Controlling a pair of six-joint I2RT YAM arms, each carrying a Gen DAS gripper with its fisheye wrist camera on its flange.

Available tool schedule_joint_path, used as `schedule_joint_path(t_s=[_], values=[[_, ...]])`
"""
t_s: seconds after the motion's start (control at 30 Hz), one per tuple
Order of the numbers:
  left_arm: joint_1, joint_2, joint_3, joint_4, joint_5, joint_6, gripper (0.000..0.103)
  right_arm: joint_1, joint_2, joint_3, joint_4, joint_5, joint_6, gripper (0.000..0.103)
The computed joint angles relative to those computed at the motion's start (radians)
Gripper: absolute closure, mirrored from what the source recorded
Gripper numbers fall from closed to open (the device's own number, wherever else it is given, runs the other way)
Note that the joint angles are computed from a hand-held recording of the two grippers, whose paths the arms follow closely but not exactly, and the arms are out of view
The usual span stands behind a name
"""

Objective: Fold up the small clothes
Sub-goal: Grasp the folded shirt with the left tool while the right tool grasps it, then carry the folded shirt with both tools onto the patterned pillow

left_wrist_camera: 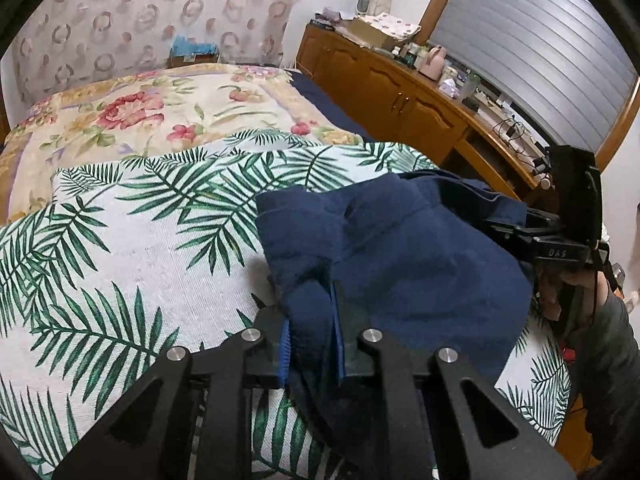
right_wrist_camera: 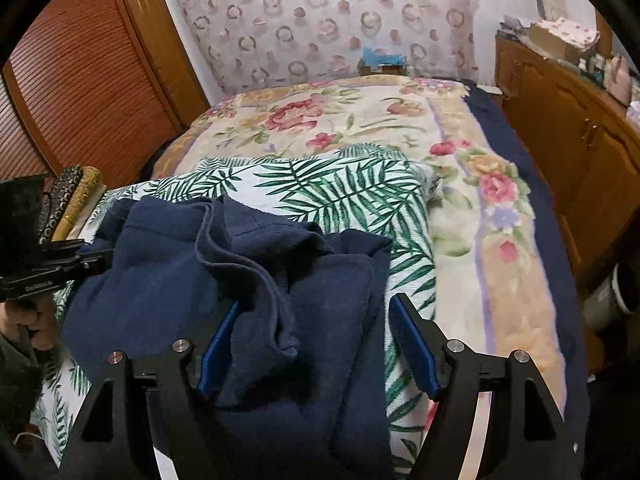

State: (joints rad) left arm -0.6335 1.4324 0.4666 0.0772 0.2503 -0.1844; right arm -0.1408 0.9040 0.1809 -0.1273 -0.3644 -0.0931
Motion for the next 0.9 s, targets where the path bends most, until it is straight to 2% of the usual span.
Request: schedule_joint_path(t_s=[0.13,0.23,0.3,0.4,0.47,0.53,0.63,0.7,0.73,0.77,0.87,0.9], values=[[0.002,0.009,0.002,0.004,0.008,-0.004,0.086,0.009,0.021,-0.005,0.032,-0.005,0.009,0.028],[-0.003,0.007,0.003,0.001,0.003,0.007,0.086,-0.003,0.032,-0.002,0.024,-0.061,-0.006,0.046],[-0.027,-0.011,-0.004,0.0,-0.028,0.024,0.087,-0.004,0.031,0.006,-0.005,-0.101,-0.012,0.064],[-0.061,-0.083,-0.024,-0.009,-0.052,0.016,0.088,-0.009,0.001,0.002,-0.03,-0.111,-0.022,0.074],[-0.076,-0.156,-0.035,-0.034,-0.054,0.001,0.088,0.011,-0.084,-0.008,-0.078,-0.078,-0.007,0.077],[-0.096,-0.255,-0.048,-0.074,-0.065,-0.006,0.088,0.072,-0.242,-0.023,-0.162,-0.006,0.036,0.079],[-0.131,-0.419,-0.056,-0.165,-0.084,-0.029,0.088,0.167,-0.528,-0.006,-0.364,0.083,0.104,0.079],[-0.15,-0.553,-0.061,-0.245,-0.109,-0.043,0.088,0.296,-0.671,0.027,-0.474,0.195,0.172,0.08],[-0.15,-0.605,-0.061,-0.28,-0.114,-0.045,0.088,0.407,-0.715,0.053,-0.516,0.292,0.224,0.08],[-0.149,-0.689,-0.058,-0.343,-0.126,-0.047,0.088,0.482,-0.737,0.07,-0.541,0.345,0.254,0.08],[-0.115,-0.872,-0.049,-0.497,-0.134,-0.034,0.088,0.816,-0.72,0.129,-0.561,0.617,0.395,0.08],[-0.086,-0.947,-0.043,-0.567,-0.126,-0.024,0.088,0.899,-0.711,0.139,-0.562,0.678,0.427,0.08]])
